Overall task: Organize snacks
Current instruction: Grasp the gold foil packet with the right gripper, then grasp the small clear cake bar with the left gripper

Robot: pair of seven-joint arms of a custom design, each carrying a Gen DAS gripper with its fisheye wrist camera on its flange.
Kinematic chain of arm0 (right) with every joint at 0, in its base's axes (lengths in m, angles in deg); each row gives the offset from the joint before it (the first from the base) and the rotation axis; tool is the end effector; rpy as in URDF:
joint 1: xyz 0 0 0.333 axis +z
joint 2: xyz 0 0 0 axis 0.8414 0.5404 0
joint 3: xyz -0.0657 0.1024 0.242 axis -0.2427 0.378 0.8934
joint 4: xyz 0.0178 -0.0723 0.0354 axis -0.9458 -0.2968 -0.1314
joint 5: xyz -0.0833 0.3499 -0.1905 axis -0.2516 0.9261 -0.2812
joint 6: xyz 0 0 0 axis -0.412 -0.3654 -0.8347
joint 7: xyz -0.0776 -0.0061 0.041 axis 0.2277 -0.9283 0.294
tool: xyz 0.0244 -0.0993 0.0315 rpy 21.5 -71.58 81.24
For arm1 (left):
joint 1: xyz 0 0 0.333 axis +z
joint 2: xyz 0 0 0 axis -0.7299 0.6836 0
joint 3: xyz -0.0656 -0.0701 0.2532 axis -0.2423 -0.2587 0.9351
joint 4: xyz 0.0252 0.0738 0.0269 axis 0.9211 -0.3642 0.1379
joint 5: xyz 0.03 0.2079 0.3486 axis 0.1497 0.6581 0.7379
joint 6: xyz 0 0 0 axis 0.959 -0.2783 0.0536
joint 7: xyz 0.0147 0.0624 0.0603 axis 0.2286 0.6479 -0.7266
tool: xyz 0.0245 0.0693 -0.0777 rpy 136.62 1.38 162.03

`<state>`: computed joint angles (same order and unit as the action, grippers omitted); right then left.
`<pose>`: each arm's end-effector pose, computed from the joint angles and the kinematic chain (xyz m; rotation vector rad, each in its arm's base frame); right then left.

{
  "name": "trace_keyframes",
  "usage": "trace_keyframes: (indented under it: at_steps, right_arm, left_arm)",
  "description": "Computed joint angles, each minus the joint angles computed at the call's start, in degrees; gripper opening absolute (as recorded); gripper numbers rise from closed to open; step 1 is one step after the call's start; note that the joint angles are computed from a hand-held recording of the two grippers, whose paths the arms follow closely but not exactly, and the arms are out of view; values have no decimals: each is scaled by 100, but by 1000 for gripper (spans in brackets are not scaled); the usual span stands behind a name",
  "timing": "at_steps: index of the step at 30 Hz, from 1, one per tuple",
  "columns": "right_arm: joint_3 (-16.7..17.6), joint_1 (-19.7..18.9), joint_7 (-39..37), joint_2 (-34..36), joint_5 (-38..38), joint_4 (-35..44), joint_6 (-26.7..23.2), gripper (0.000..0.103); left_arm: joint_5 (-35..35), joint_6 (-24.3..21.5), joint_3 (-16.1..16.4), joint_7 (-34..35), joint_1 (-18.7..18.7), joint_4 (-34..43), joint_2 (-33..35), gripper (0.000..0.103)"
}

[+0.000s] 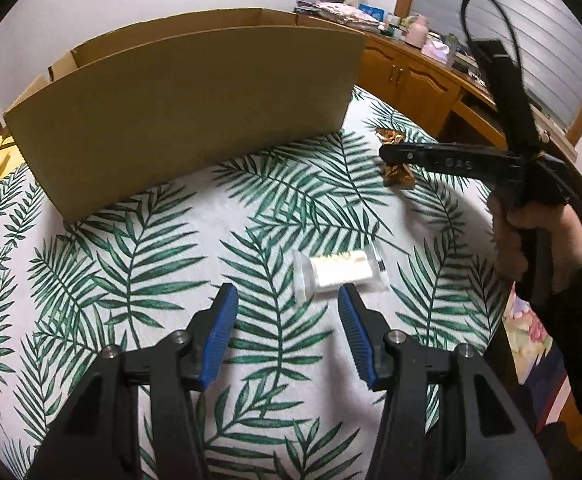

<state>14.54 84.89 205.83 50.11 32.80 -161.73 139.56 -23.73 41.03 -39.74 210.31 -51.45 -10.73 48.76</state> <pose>0.6533 0.3129 0.4970 -1.5962 1.9371 -0.5235 0.6935 -0.2311 0.5052 -1.1325 2.6475 -0.9084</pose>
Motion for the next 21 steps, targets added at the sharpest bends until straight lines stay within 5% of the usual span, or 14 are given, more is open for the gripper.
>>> trace_keyframes:
  at_steps: [9,21]
  right_arm:
    - [98,90,361,-615,-340,-846,432,26]
    - [222,-9,362,-782,-338,-1207,879,26]
  left_arm:
    - [284,-195,19,198,-186,141,132,52]
    - [1048,-565,117,-250,-713,1457,1033,52]
